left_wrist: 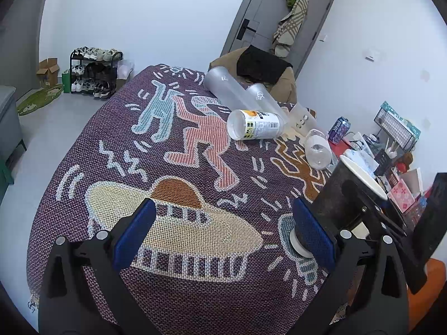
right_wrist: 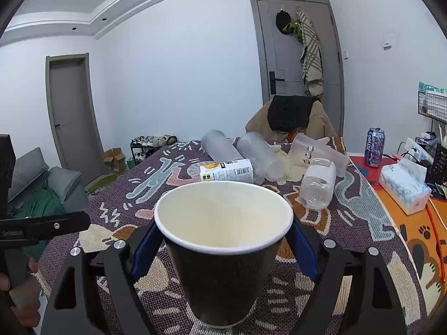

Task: Flip cup upright
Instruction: 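Open the left gripper and release the upright cup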

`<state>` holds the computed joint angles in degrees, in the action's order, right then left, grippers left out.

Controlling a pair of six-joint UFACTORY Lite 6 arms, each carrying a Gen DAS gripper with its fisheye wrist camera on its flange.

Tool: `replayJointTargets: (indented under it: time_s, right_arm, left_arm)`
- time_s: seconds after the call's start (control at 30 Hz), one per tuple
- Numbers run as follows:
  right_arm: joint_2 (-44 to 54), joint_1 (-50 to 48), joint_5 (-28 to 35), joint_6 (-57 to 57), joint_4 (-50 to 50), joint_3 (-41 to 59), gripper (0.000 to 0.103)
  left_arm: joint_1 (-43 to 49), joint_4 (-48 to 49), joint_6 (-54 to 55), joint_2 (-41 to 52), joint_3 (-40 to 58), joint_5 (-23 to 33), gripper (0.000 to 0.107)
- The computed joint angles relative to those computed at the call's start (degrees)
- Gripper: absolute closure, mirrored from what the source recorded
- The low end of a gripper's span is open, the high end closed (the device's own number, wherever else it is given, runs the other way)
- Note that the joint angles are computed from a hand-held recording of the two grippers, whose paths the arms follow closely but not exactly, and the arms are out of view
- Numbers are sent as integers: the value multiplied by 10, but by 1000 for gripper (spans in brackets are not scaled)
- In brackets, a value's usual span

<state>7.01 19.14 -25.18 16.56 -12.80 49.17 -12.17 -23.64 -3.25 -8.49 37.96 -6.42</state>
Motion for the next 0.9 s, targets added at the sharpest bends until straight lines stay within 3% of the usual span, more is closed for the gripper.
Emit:
replayJointTargets:
  time_s: [0.17,0.3,0.43,0.6,0.8,0.9]
  right_arm:
    - [-20,-13,18,104,-100,-16,20]
    - [-36,-11,35,141,-138,-28,7]
    - [-53,-16,52,228,-227,-36,8]
    - [-86,-20,67,258,-259,-63,8]
    - [-154,-36,69,304,-303,-116,8]
    - [-194,-50,69,358,-358,-140,8]
  left_arm:
    - [-16,-53,51,6,7,-1,10]
    - [-27,-141,135,-5,3,-2,10]
    - [-34,-240,235,-23,-5,-4,10]
    - [-48,-387,382,-49,-16,-12,10]
    - [-96,-606,603,-87,-25,-66,10]
    - [-132,-662,662,-106,-28,-110,10]
